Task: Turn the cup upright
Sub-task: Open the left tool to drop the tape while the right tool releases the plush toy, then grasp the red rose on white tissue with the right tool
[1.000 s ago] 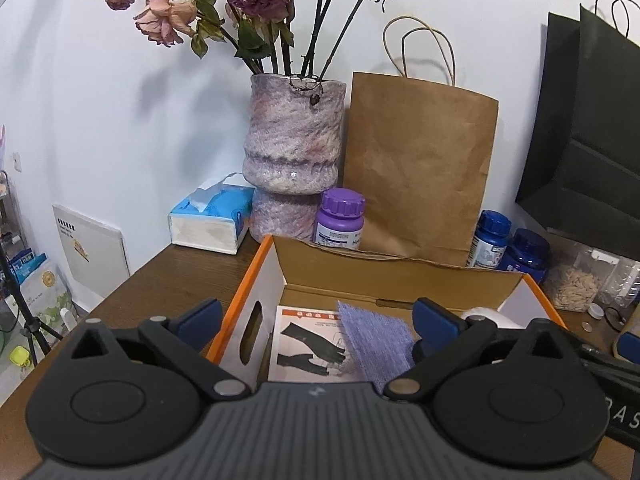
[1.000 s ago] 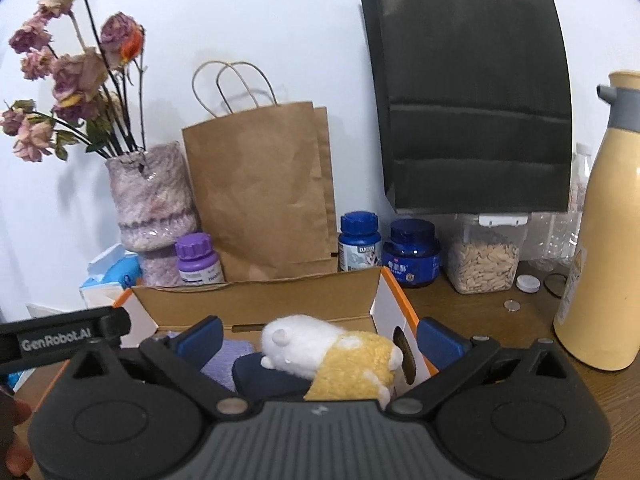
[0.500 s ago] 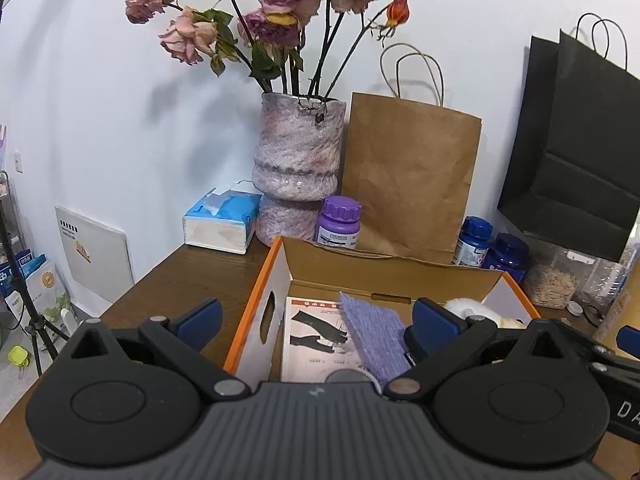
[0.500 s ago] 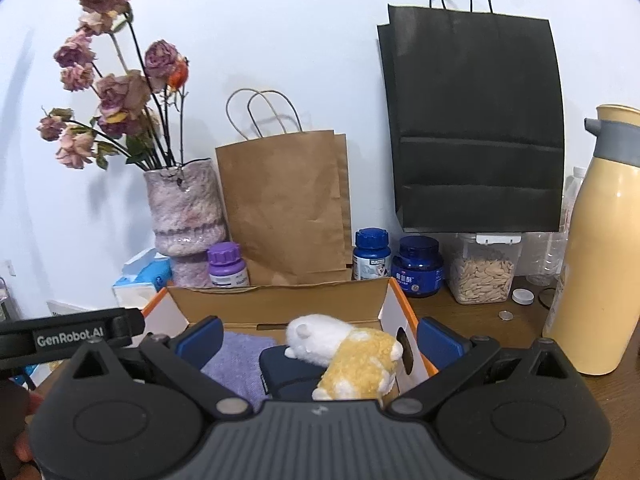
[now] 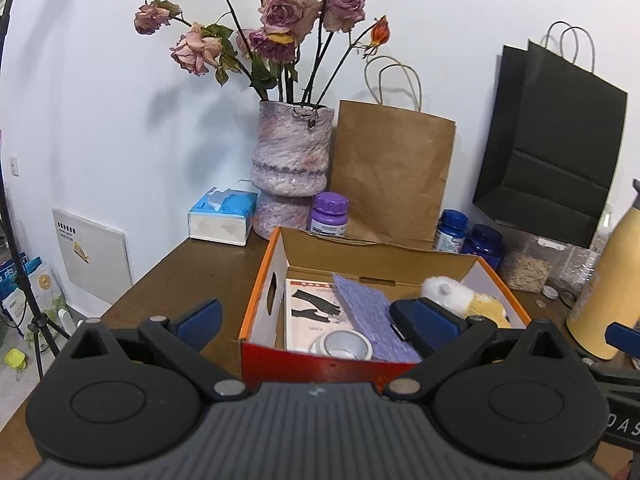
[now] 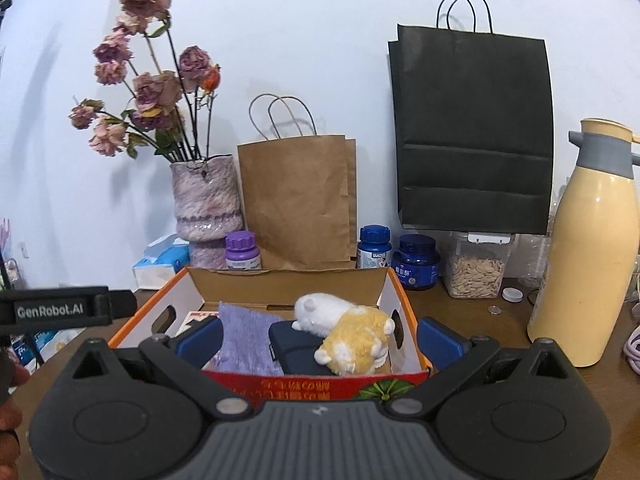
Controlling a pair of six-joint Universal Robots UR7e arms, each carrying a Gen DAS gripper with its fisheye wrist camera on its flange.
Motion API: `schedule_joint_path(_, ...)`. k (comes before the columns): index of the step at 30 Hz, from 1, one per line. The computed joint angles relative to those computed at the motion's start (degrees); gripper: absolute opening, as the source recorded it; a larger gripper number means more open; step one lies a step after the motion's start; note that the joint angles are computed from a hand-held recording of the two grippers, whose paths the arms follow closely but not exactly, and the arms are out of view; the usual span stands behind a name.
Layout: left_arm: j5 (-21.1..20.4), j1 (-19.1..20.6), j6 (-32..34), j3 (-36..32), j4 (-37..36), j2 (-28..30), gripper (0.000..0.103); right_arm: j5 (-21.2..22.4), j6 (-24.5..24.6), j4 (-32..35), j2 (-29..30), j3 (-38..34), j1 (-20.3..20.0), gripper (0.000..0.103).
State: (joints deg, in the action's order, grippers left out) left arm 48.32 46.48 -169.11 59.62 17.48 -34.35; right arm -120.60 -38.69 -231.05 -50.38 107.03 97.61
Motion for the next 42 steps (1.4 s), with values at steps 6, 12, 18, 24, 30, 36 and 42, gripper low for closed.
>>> schedule_joint_path(6,0.24,-0.86,-1.18,7.10,-1.95,-4.00,0.103,0.61,-1.16,-2.79,-1.87,4.68,-0.08,0.103)
schedule_joint_path(12,-1.01,-1.49,-1.87,11.43,-2.35,-6.21,0.103,0.28,-2.10,-5.13,-3.72,9.25,-0.46,0.103)
schedule_joint_path(18,-2.02,-1.84,-2.78,15.11,-1.98,-7.83,0.103,2.69,-0.96,-6.06,-6.45,14.87,-2.03,0.103)
schedule_joint_path(24,-2.95,-2.05,-3.20,18.44,-2.22,-9.49,0.103,2.76,-0.20,-7.56,-7.97,19.12,-3.06,0.103)
schedule_joint_path(30,-2.73,-1.86,-3.06,21.65,-2.50,-11.33,0.103,3.01,0.35,-8.73,-9.42,22.92,-4.44,0.103)
schedule_joint_path(36,-1.50,-1.34,-3.14,24.24,-3.00,-13.06,0.103,4.07,0.79,-9.85,-10.75,26.32,-6.37,0.103)
schedule_joint_path(42,-1.64,-0.92,-2.88,25.98,-3.77,-14.30,0.103,5.45,0.60,-9.87,-11.88,28.79,-8.65,0.103)
